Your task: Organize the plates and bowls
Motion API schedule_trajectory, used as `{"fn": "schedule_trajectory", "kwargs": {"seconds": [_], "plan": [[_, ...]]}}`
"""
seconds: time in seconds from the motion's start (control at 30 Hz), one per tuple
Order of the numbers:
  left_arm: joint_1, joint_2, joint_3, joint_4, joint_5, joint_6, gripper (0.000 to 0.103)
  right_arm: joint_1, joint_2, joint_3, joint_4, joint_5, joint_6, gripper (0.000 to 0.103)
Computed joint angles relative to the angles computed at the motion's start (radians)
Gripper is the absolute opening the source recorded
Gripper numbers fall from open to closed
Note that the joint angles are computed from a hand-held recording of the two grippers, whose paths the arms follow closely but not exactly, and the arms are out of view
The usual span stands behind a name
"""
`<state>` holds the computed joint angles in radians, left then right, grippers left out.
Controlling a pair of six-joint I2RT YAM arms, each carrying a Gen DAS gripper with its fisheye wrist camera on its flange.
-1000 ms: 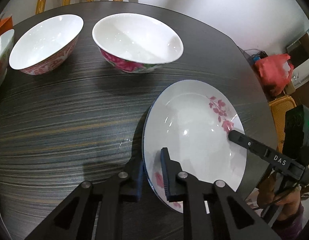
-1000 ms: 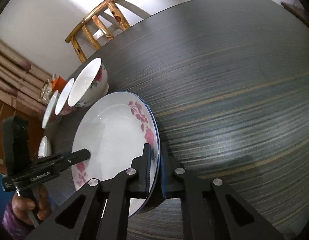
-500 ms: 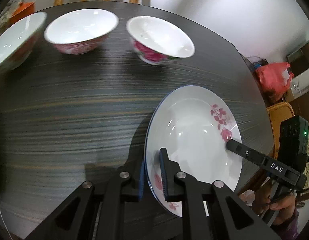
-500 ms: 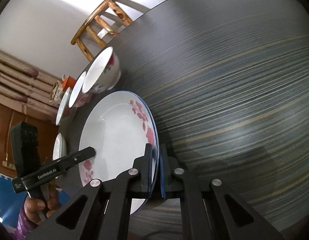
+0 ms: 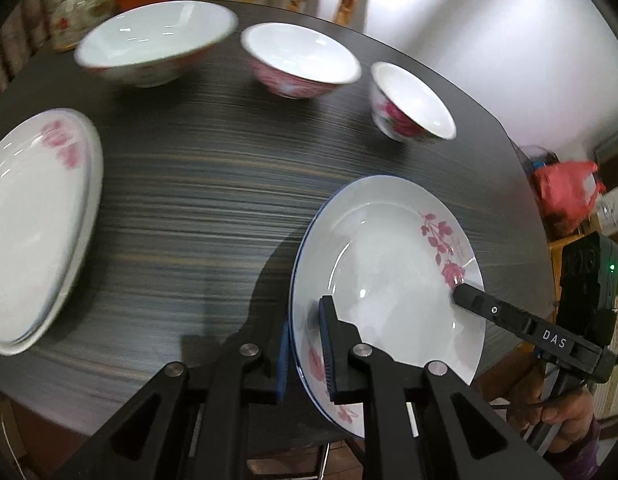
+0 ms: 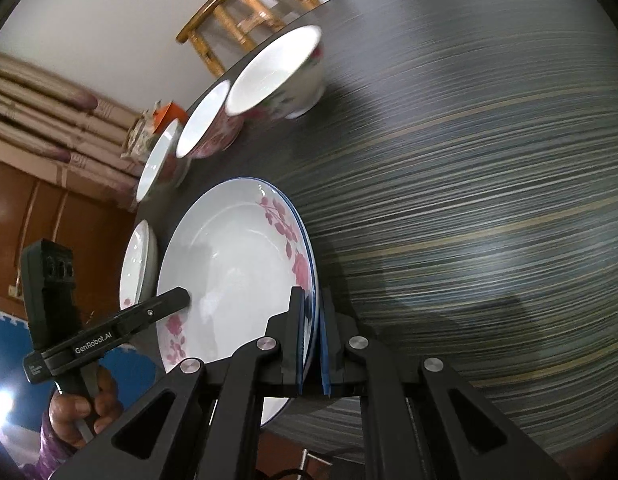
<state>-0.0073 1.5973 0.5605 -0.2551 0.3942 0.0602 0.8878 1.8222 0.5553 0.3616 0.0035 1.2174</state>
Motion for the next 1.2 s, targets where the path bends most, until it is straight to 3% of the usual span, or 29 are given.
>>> {"fn": "schedule_trajectory", "kwargs": {"seconds": [0.27, 0.57, 0.83, 1.2], "plan": [[0.304, -0.05, 0.062, -0.162, 0.052, 0.209, 0.013, 0.029, 0.111, 0.241, -0.116, -0.044, -0.055, 0.008], [0.586, 0.015, 0.18, -0.261, 0.107, 0.36, 0.013, 0.059, 0.291, 0.644, -0.333, -0.082, -0.148, 0.008], [0.728, 0.117, 0.301, -0.279, 0.129, 0.395, 0.013, 0.062, 0.507, 1.065, -0.551, -0.125, -0.227, 0.008], [0.796, 0.263, 0.424, -0.223, 0.112, 0.373, 0.015, 0.065, 0.895, 1.797, -0.933, -0.155, -0.309, 0.008]]}}
